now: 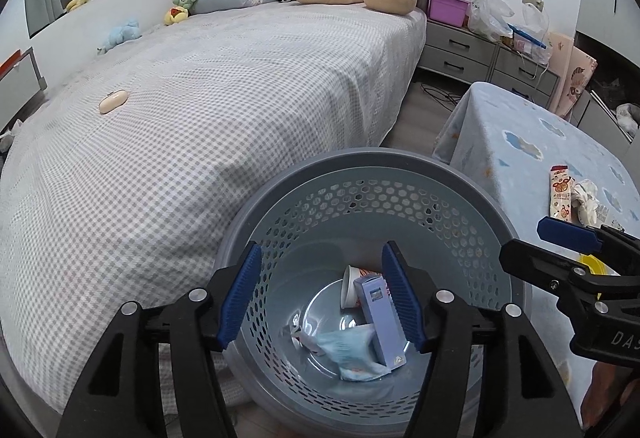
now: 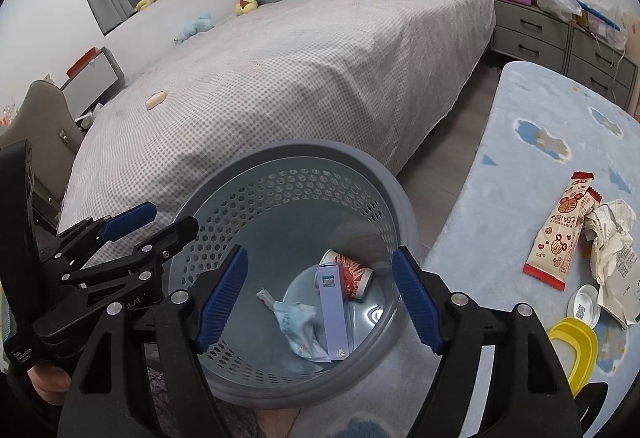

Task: Collect trash
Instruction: 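Open both tools to drop the card and packet into the wastebasket, then reach the right tool to the black elastic band and close on it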

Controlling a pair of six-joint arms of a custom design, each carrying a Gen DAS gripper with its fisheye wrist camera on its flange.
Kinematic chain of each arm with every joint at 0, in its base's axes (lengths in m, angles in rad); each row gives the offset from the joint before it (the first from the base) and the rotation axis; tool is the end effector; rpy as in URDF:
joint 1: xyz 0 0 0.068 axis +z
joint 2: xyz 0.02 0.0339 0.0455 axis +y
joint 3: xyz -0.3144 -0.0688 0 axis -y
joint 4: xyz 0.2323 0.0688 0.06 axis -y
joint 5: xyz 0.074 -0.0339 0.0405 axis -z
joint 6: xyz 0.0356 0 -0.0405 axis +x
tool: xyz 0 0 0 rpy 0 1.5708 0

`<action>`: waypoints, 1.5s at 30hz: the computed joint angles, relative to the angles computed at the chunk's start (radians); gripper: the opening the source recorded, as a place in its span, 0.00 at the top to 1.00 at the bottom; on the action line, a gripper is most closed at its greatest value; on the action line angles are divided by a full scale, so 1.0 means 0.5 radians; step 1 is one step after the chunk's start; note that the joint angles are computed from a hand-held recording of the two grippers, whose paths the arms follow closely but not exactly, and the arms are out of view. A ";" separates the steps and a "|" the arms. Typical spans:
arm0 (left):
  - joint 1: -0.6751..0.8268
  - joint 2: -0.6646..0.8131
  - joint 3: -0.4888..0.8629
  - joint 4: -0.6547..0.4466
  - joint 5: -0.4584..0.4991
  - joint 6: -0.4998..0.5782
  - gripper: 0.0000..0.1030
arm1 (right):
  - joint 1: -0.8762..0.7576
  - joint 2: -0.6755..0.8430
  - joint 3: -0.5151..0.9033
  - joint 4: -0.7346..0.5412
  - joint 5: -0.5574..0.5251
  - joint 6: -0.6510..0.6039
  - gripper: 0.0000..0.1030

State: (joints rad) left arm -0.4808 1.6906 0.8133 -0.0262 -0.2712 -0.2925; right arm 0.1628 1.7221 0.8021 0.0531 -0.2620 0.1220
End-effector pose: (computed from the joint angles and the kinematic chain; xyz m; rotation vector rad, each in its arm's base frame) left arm 0.2875 -0.1392 0.2003 0.1139 2.4265 -0.0105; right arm 0.3202 0.0619 0.1932 -0.1682 2.4421 0.4463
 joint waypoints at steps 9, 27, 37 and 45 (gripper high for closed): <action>-0.030 0.007 0.013 0.001 -0.034 -0.004 0.38 | -0.033 -0.031 -0.036 0.003 -0.016 -0.013 0.28; -0.196 0.085 0.094 -0.031 -0.113 -0.029 0.38 | -0.214 -0.186 -0.177 -0.003 -0.039 -0.077 0.25; -0.408 0.135 0.176 -0.046 -0.148 -0.059 0.38 | -0.541 -0.396 -0.376 -0.008 -0.066 -0.173 0.25; -0.613 0.208 0.282 -0.067 -0.199 -0.083 0.37 | -0.892 -0.564 -0.498 -0.036 -0.100 -0.284 0.25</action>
State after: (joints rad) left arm -0.7873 1.7946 0.9543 -0.0598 -0.3707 -0.3339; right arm -0.2833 1.4400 0.5531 0.0351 -0.3122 -0.0200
